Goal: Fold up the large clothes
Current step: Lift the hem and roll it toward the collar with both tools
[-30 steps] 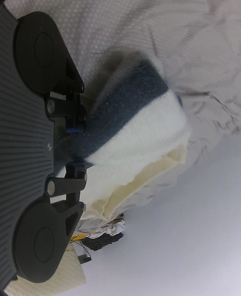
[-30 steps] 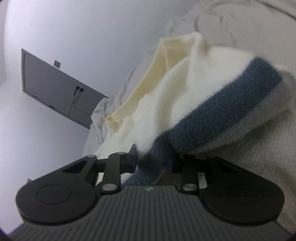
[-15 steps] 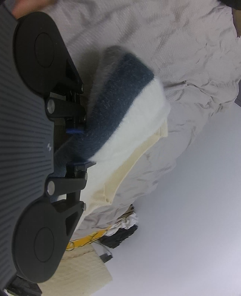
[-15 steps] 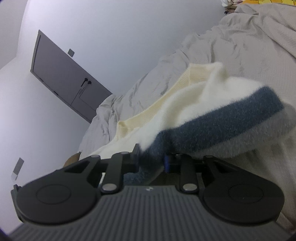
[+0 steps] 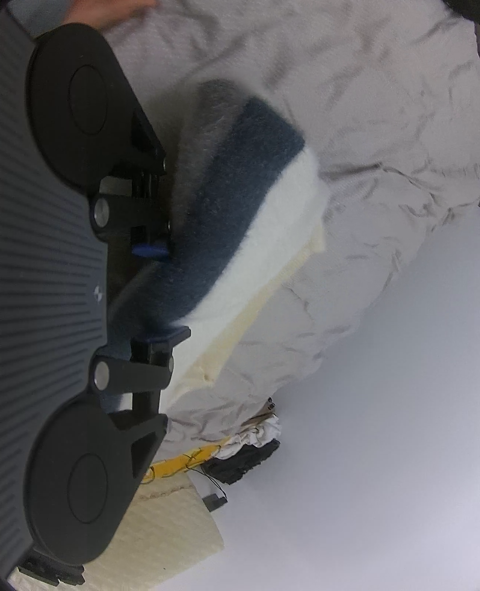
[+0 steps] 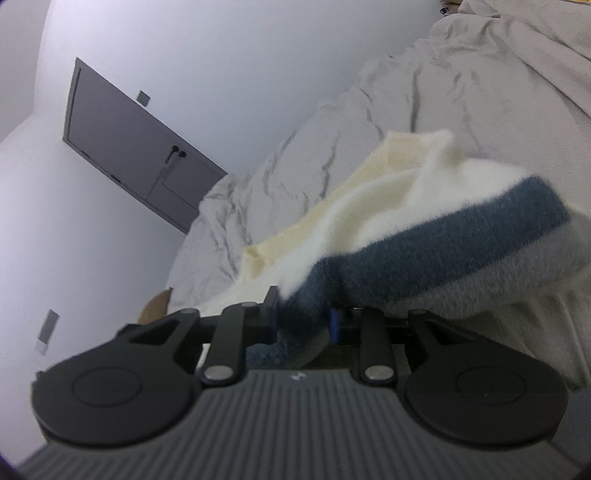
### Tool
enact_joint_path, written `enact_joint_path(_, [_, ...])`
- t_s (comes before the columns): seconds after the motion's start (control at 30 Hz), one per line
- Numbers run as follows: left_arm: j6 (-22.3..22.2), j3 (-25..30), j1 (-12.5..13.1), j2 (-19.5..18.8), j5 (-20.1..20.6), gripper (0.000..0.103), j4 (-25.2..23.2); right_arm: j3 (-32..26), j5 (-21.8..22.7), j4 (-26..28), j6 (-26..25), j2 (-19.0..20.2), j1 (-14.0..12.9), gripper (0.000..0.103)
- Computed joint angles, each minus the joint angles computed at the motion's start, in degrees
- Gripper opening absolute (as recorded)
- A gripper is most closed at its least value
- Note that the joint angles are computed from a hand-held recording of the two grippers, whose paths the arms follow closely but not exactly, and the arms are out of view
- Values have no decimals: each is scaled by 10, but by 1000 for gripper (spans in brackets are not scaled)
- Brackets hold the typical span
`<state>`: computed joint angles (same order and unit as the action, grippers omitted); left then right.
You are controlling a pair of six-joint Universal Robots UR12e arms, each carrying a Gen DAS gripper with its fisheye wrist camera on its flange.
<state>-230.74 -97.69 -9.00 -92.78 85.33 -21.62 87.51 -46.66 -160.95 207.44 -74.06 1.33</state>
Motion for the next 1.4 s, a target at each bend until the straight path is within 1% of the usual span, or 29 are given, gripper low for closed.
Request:
enact_joint_path(0.07, [-6, 13, 8, -8, -11, 48, 3, -21, 5, 1, 11, 11, 1, 34])
enact_joint_path(0.1, [-14, 19, 14, -14, -26, 56, 11, -32, 8, 2, 17, 18, 2, 35])
enact_joint_path(0.13, [-17, 26, 20, -20, -40, 60, 15, -44, 9, 2, 25, 26, 3, 37])
enact_joint_path(0.2, [-11, 46, 26, -34, -52, 62, 12, -66, 6, 1, 38, 40, 5, 43])
enact_joint_path(0.27, [0, 67, 29, -50, -53, 62, 9, -87, 6, -2, 48, 55, 8, 54])
enact_joint_path(0.3, [8, 78, 31, -59, -53, 62, 8, -96, 5, -3, 51, 62, 9, 55])
enact_joint_path(0.33, [18, 87, 31, -66, -50, 62, 5, -107, 0, -1, 53, 70, 11, 56])
enact_joint_path(0.47, [33, 125, 36, -98, -45, 62, -6, -150, -16, 16, 50, 100, 18, 56])
enact_joint_path(0.63, [71, 170, 40, -141, -22, 62, -25, -211, -48, 59, 17, 141, 29, 55])
enact_joint_path(0.7, [99, 185, 41, -157, -15, 62, -31, -233, -62, 76, 4, 156, 33, 55])
enact_joint_path(0.8, [132, 205, 39, -179, 7, 62, -44, -263, -85, 107, -24, 179, 39, 55])
enact_joint_path(0.87, [150, 216, 39, -193, 19, 62, -53, -281, -87, 123, -27, 196, 40, 52])
enact_joint_path(0.93, [175, 227, 38, -206, 30, 62, -62, -292, -90, 123, -27, 211, 42, 52])
enact_joint_path(1.0, [200, 241, 36, -218, 39, 62, -76, -302, -108, 128, -42, 221, 47, 52])
enact_joint_path(1.07, [223, 253, 35, -229, 50, 62, -87, -310, -122, 130, -65, 229, 51, 52])
enact_joint_path(1.17, [230, 262, 36, -239, 54, 62, -96, -327, -141, 139, -96, 241, 57, 52])
enact_joint_path(1.3, [240, 265, 34, -244, 65, 62, -96, -329, -155, 129, -109, 247, 61, 52])
enact_joint_path(1.4, [251, 263, 30, -241, 72, 62, -96, -328, -155, 126, -114, 246, 61, 52])
